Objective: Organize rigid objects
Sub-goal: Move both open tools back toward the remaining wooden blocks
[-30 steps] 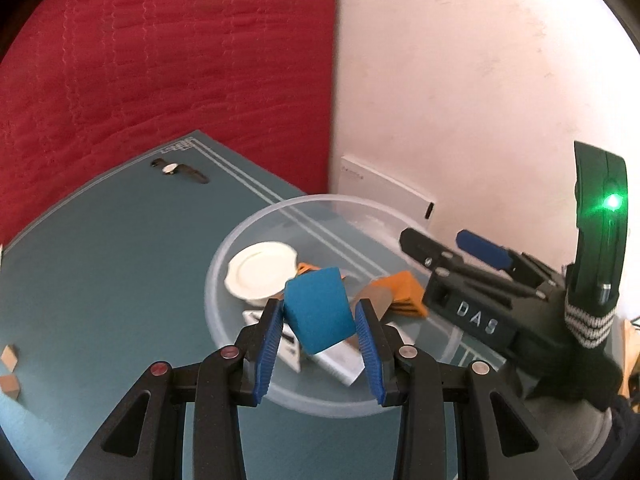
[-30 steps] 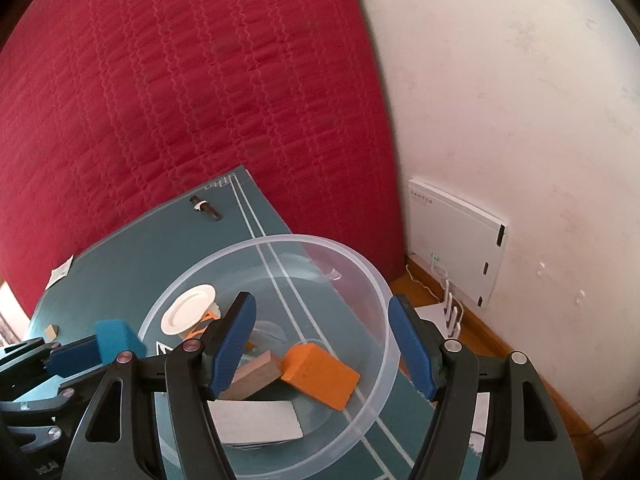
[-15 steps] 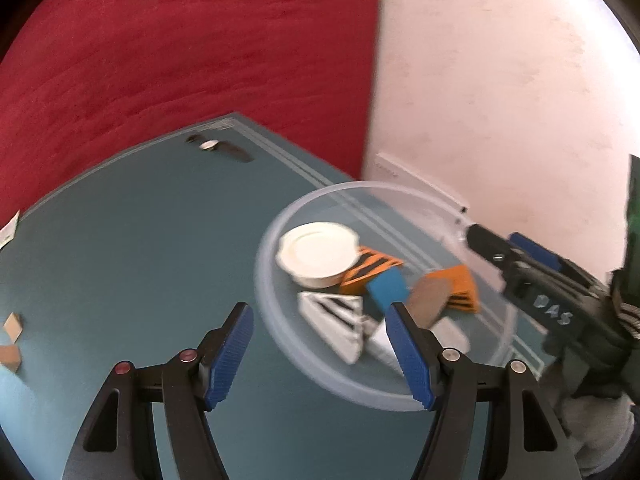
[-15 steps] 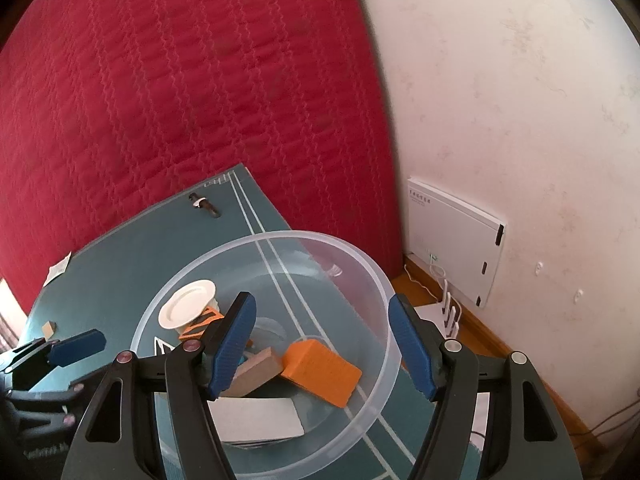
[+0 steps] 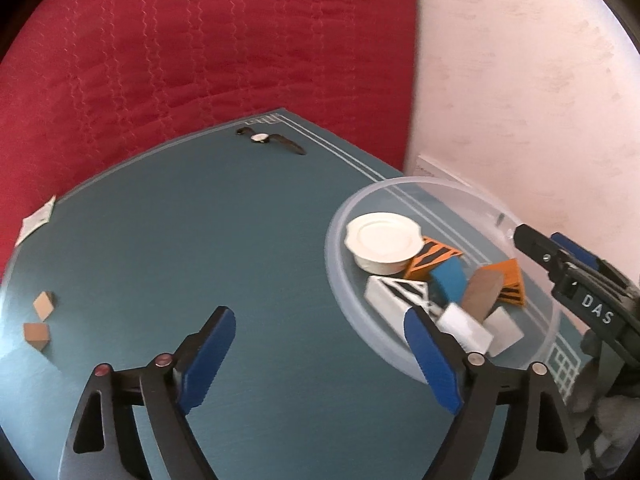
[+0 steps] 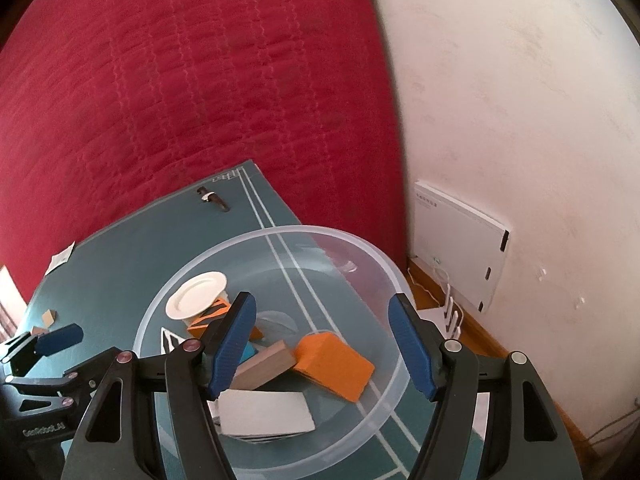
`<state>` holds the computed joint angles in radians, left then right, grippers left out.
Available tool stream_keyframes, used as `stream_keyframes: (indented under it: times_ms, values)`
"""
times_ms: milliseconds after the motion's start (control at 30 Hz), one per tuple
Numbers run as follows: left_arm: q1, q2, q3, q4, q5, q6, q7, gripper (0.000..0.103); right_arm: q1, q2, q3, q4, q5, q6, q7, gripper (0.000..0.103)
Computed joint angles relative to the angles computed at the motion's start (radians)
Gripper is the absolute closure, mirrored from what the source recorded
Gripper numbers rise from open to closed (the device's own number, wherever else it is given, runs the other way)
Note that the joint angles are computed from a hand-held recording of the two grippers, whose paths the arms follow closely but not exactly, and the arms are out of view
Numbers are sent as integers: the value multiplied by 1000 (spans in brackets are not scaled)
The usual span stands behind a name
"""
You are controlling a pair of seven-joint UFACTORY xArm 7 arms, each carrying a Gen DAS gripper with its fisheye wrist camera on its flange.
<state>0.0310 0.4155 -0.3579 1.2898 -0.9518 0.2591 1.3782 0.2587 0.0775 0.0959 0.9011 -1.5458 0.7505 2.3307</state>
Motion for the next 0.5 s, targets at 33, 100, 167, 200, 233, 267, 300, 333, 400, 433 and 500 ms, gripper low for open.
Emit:
stream_keyframes:
  times_ms: [33, 100, 167, 200, 233, 267, 300, 333, 400, 433, 500]
  values:
    - [4, 1, -2, 0, -7, -9, 7, 12, 3, 4, 2, 4, 0, 4, -6, 33]
    - [10, 5, -2, 1, -12, -21, 11, 11, 11, 13, 7, 14, 2, 20, -20, 33]
    - [15, 12, 0, 7, -12, -31, 7, 11, 23, 24, 11, 28, 5, 36, -42, 33]
    - [19, 16, -1, 10, -12, -41, 6, 11, 28, 29, 12, 34, 6, 43, -50, 33]
    - [23, 22, -2, 15, -12, -53, 4, 10, 35, 34, 13, 39, 4, 51, -59, 33]
    - [25, 30, 0, 22, -6, -61, -7, 9, 41, 39, 14, 46, 3, 56, -68, 33]
    - [28, 37, 2, 30, 5, -63, -21, 9, 46, 45, 14, 51, 2, 60, -75, 33]
    - [30, 43, 6, 36, 18, -70, -40, 9, 51, 50, 15, 57, 1, 62, -82, 33]
    - [45, 52, -2, 40, 33, -90, -59, 9, 61, 60, 14, 67, 2, 63, -94, 33]
    - [55, 57, -12, 41, 38, -109, -62, 9, 66, 66, 14, 72, 4, 65, -100, 33]
    - [71, 65, -27, 41, 59, -140, -78, 9, 75, 76, 13, 83, 9, 67, -116, 33]
